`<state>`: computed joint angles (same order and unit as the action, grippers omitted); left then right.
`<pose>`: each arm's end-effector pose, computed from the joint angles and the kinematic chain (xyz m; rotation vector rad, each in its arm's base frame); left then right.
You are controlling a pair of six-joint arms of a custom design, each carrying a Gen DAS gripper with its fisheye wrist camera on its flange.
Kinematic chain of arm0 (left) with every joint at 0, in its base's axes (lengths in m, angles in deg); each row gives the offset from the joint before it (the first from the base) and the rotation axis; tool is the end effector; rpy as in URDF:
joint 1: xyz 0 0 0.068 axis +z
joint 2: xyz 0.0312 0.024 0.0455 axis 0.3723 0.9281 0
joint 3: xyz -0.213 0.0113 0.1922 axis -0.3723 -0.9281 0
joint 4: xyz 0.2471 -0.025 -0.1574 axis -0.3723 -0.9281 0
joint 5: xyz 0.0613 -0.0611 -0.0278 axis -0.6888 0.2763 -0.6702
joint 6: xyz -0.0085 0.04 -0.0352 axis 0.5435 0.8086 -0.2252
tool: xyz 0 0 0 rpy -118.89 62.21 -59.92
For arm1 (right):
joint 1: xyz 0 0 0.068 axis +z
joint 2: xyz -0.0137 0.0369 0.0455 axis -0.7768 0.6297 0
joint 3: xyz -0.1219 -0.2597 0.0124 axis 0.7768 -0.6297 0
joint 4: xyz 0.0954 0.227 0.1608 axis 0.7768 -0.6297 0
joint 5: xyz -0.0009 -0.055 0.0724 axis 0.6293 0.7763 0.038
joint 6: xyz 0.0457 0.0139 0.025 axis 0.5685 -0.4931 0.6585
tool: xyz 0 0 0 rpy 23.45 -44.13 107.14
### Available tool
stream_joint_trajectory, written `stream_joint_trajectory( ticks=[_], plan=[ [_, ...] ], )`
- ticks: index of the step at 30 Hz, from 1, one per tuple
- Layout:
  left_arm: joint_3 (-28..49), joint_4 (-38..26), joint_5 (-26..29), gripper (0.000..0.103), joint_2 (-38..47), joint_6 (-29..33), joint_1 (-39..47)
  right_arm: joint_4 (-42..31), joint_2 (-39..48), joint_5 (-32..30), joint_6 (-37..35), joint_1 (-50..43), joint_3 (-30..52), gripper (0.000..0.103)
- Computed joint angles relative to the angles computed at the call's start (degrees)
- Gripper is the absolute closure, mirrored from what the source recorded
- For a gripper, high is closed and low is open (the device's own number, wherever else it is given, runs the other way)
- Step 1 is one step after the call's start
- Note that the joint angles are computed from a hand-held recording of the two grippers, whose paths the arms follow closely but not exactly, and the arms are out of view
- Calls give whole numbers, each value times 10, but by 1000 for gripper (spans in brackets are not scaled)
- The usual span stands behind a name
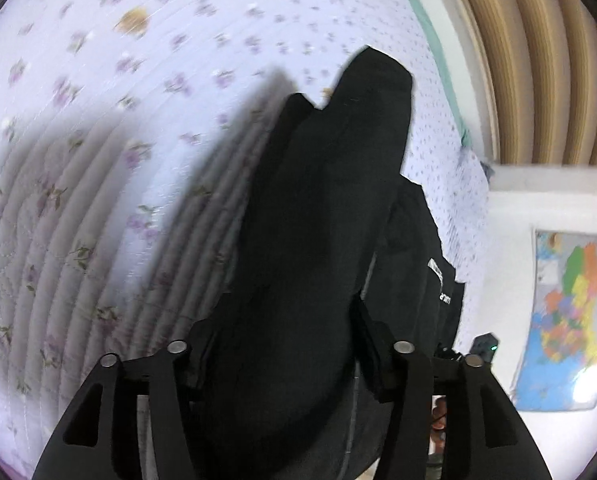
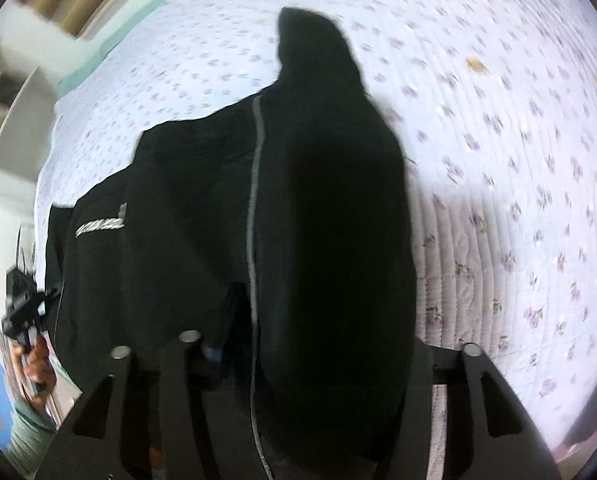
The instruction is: Fold large clothes
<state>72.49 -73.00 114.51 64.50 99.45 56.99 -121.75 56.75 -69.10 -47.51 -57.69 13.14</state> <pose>0.2801 0.1678 0.1633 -0.3926 2.8056 -1.2274 0.1910 -0.0101 0.2038 0.5159 2.7872 0.5443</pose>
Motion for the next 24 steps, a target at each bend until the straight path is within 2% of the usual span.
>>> stream_joint_trajectory(
  ticks=[2,4,5,8,9,11,13,17,19,21,24],
  plan=[
    [4,-10,2,40,12,10,12,-3,14,-3,-5,-27,-1,33],
    [12,-18,-11,40,2,23,20,-13,24,11,-6,-41,8,31],
    [23,-19,-23,40,-7,24,23,-33,17,22,-29,-60,16,31],
    [42,12,-61,40,-82,30,37,-67,-12,92,-17,-20,36,31],
    [56,15,-71,41,-101,33,44,-84,-18,146,-3,10,54,31],
    [83,13,-84,41,-118,36,51,-108,-21,212,18,54,79,31],
    [100,16,-92,42,-145,41,49,-134,-28,243,33,77,109,31],
    [117,15,-105,42,-218,55,-3,-168,-41,262,99,164,178,31],
    [117,22,-136,42,-269,62,-44,-203,-56,271,85,159,213,31],
    [106,52,-186,42,-331,46,-96,-271,-37,332,145,212,268,31],
    [122,50,-210,42,-389,11,-168,-323,5,392,234,338,361,31]
  ],
)
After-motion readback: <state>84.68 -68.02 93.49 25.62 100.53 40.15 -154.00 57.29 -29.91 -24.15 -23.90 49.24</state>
